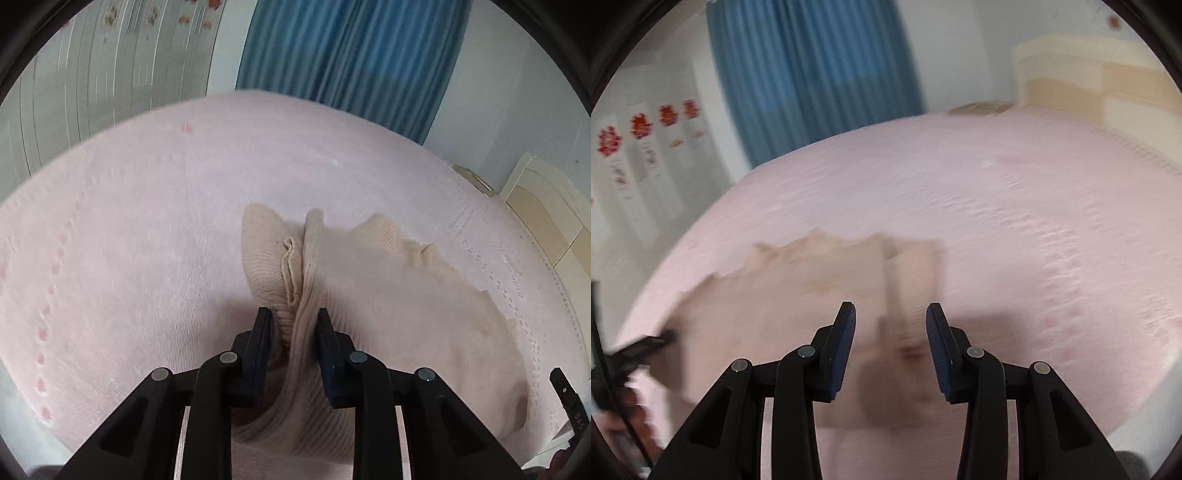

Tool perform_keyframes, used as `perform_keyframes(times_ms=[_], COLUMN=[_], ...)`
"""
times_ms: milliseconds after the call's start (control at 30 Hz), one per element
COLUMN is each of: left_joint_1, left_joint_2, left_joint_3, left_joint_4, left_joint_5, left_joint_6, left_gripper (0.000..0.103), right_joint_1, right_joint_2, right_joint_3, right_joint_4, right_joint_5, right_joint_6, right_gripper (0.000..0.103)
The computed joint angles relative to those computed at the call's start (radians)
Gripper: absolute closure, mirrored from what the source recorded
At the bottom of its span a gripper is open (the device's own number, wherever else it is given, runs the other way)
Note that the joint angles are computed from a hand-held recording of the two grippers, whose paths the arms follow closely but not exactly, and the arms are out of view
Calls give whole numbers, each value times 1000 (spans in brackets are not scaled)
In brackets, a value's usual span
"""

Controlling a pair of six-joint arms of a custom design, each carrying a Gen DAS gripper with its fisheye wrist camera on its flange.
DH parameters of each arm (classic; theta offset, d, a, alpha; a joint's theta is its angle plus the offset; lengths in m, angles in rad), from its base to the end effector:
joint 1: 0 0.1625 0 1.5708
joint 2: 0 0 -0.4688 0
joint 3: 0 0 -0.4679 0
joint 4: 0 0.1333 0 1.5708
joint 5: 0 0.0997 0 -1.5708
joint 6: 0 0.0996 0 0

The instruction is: Fold small clothes

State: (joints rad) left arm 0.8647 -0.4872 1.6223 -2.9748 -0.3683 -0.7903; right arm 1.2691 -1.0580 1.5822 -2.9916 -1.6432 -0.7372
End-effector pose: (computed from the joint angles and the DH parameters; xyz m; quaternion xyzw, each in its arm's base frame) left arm -0.2933 -0.6926 -0.0503 -0.1102 0.8133 -0.4624 0.3356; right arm -0.1099 -0.7774 0.3527 0.1792 -0.8827 0.3598 0.2433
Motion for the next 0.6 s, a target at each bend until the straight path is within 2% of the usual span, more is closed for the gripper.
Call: perform_keyframes(times_ms=[133,233,400,533,600], left_joint_1=[-29,-49,-74,-93,-98], left_joint_2=[23,56,122,200,239], left_joint_3=[-60,-123,-244,-369,-433], left_joint_4=[0,-17,-32,1,28], left_joint_5=[21,35,9,-23,-63], left_joint_6=[86,176,285,364,389], left_gripper=[83,84,85,86,86], right_joint_1=[-19,-27,-44,-38,-41], right_joint_2=[-8,-3,-12,0,2], right_joint_3=[-14,-18,-25,10,23], right_joint_4=[-9,-59,-63,-202,-251], right_joint_5=[26,18,21,-17,-19], right_joint_6=[16,7,24,-94,-144], right_gripper=[64,64,64,64,64])
